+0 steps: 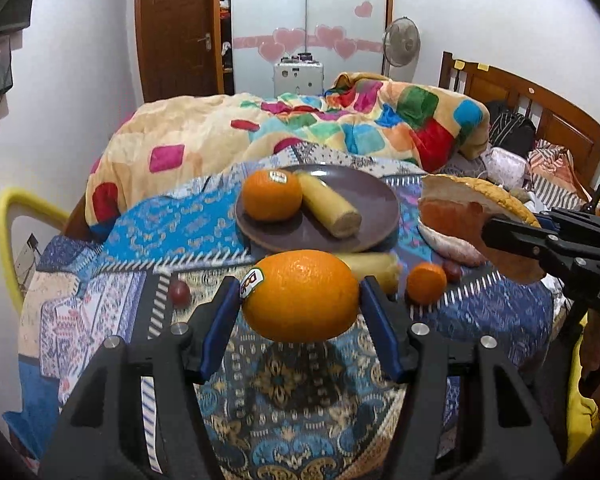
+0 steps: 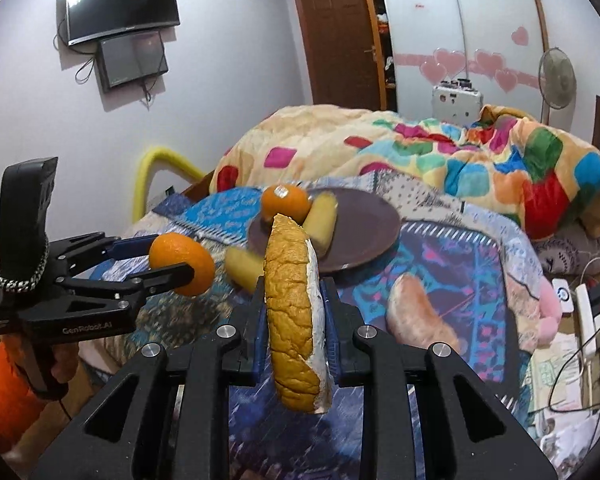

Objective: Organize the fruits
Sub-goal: 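Grasp the second Dole orange with the left gripper while the right gripper lifts the wedge, then lower the orange and pomelo wedge onto the purple plate and open both grippers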

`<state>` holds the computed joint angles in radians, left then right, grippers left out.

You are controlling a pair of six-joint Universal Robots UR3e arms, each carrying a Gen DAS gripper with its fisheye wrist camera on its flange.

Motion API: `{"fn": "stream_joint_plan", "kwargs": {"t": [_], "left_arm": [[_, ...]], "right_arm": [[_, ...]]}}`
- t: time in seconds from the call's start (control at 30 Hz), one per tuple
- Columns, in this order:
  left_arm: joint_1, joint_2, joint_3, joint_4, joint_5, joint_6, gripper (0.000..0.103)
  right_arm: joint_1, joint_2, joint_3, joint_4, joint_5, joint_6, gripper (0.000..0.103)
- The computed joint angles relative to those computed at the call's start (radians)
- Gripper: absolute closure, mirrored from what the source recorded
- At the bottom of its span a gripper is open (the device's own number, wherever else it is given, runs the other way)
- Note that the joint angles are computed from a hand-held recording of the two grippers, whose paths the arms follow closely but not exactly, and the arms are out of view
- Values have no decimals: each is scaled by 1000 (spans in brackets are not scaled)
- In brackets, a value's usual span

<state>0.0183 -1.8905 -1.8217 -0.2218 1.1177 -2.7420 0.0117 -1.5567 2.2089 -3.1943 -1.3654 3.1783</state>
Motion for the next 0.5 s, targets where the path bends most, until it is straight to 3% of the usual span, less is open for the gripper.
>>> {"fn": "stream_joint_plan", "kwargs": {"t": [0.5], "left_arm": [[-64, -252, 369, -97, 40, -41, 42]], "right_arm": [[-77, 169, -160, -6, 10, -9, 81]]}}
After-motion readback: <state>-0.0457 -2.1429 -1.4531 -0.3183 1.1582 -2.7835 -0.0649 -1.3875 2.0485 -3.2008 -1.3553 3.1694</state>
